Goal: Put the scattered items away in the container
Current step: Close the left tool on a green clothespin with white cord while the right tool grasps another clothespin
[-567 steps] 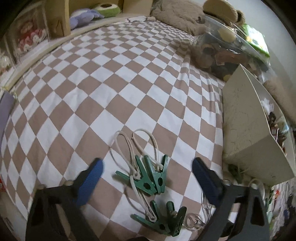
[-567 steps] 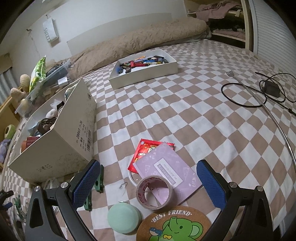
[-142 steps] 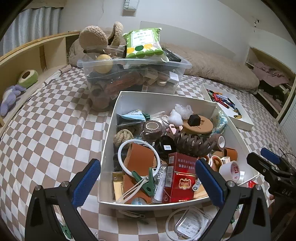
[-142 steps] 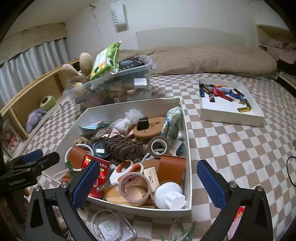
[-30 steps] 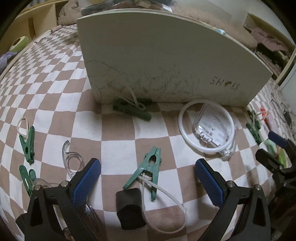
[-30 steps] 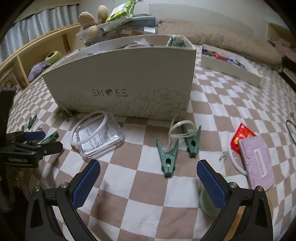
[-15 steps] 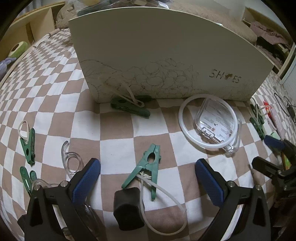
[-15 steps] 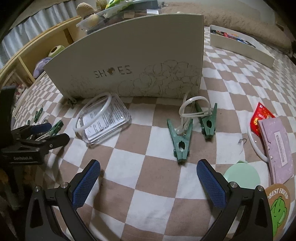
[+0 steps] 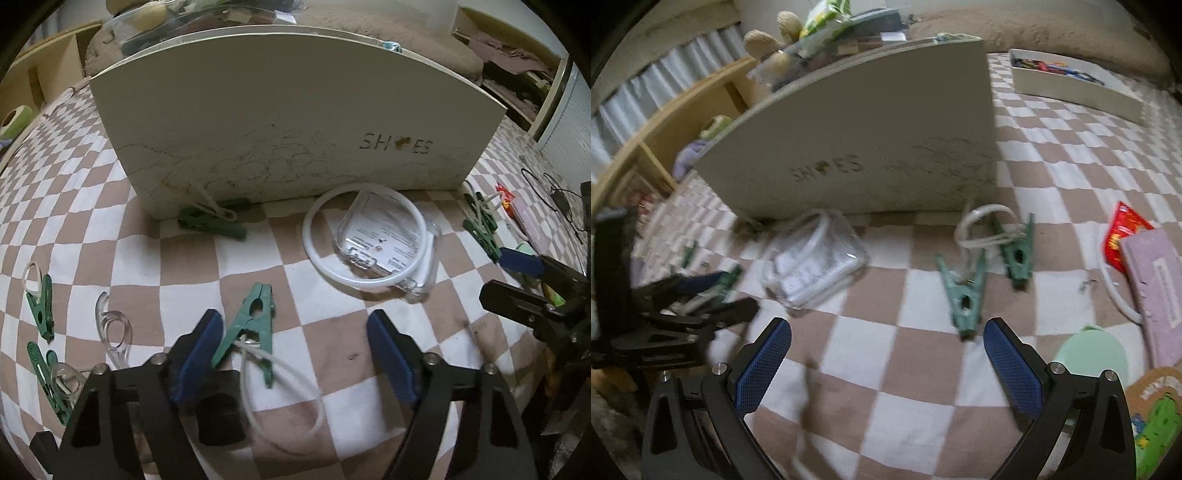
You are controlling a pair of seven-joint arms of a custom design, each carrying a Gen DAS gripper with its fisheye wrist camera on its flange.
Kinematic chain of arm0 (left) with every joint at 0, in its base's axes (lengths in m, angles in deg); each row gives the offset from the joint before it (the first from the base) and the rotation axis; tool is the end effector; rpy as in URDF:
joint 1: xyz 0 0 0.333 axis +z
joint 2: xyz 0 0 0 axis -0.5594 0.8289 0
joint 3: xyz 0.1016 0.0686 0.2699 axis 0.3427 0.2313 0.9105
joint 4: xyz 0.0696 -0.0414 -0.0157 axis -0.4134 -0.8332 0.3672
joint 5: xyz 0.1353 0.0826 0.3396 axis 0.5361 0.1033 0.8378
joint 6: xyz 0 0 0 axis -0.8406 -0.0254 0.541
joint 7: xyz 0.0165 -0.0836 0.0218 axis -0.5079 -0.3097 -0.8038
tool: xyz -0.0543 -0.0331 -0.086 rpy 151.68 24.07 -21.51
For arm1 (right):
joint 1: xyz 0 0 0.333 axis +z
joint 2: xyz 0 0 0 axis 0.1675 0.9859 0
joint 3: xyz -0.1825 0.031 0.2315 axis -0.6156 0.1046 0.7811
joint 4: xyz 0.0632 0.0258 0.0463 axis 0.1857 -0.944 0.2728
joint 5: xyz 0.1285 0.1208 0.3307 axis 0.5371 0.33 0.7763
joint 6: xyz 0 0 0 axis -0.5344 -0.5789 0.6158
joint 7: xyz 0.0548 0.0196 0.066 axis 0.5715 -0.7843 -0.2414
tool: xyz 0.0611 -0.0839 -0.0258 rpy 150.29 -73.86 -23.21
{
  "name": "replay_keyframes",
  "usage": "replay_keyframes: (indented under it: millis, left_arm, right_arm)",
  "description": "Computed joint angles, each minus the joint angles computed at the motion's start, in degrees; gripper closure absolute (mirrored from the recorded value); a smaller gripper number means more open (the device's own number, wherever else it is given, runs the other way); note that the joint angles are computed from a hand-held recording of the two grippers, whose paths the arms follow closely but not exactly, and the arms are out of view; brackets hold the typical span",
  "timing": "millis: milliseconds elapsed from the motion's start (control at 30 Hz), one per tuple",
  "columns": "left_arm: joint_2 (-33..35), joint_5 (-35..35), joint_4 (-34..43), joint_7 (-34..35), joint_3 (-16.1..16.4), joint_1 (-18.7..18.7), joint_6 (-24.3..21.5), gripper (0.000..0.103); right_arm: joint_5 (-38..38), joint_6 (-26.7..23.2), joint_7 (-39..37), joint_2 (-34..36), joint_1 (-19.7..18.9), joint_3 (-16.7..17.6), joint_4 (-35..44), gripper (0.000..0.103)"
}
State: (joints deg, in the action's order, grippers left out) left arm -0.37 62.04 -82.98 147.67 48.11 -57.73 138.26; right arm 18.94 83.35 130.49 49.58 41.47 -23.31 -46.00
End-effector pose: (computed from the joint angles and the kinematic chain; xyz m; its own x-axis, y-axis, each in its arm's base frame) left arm 0.5461 -0.4055 0.4104 -0.5209 -0.8487 0.0917 -0.7632 0.4150 -0.4953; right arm 0.4794 0.3655 0.4025 -0.0342 -0.9462 -0.3218 -0.8094 0.2151 -0.5465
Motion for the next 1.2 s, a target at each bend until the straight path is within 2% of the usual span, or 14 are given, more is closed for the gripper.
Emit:
replay_keyframes:
  millis: [67,167,233,300,500,567,633,700,767,800,867,900,1100,1200]
  left_arm:
    - [-0.45,-1.64,-0.60,1.57,-1.01,0.98,0.46,0.031]
    - [-1.06,-5.65,-1.54,5.22,-2.99,2.86,1.23,0.033]
    - [-1.33,-10.13,-2.02,9.09,-5.07,4.74,1.43,0.041]
    - [-3.73,-13.04,-5.51,11.20,-5.97,5.32,2.65,0.043]
    - [-1.19,-15.61,-1.55,14.10,-5.04,4.58,0.92,0.047]
    - [-1.16,-16.47,-1.42,14.47,-5.07,4.77,0.73,0.047]
    - [-0.80,-17.58,-1.15,15.93,-5.13,5.62,0.53,0.047]
    - [0.11,-17.13,-0.23,14.90,-4.69,4.58,0.71,0.047]
    - [0.90,-17.27,0.42,13.91,-4.67,4.08,1.06,0.047]
    - [0.95,-17.93,0.40,13.87,-4.92,4.40,1.16,0.047]
    - [1.10,-19.00,0.45,13.80,-5.22,4.90,1.28,0.047]
    - [1.30,-19.39,0.67,13.54,-5.26,4.99,1.31,0.047]
    - [2.66,-21.56,1.66,11.69,-5.82,5.48,2.91,0.047]
    - [2.64,-20.28,1.79,10.65,-4.93,4.82,2.83,0.053]
  right_arm:
    - [0.04,0.85,-0.33,0.33,-0.07,-0.02,0.20,0.000]
    - [0.16,-1.59,-1.04,1.15,0.19,-0.24,1.69,0.000]
    - [-0.06,-2.91,-1.10,1.45,0.20,-0.51,2.42,0.000]
    - [-0.93,-4.60,-1.31,2.11,0.21,-0.89,3.69,0.000]
    - [-1.39,-9.91,-5.35,4.49,0.00,-0.74,7.77,0.001]
    - [-2.84,-12.41,-5.12,4.86,0.95,-1.02,8.88,0.021]
    - [-4.11,-16.08,-5.16,4.90,1.60,-1.07,9.77,0.032]
    - [-4.84,-16.21,-4.34,4.32,1.37,-0.94,9.17,0.037]
    - [-5.58,-16.71,-3.37,3.97,1.25,-0.85,8.92,0.050]
    - [-5.95,-17.05,-3.01,3.79,1.18,-0.76,8.81,0.053]
    - [-6.95,-17.93,-2.12,3.52,1.20,-0.61,8.75,0.069]
    - [-7.44,-18.26,-1.69,3.41,1.21,-0.50,8.73,0.072]
    - [-7.00,-16.99,-2.49,3.12,0.54,0.83,8.23,0.072]
    - [-4.47,-12.04,-3.19,1.71,-0.37,1.54,5.70,0.072]
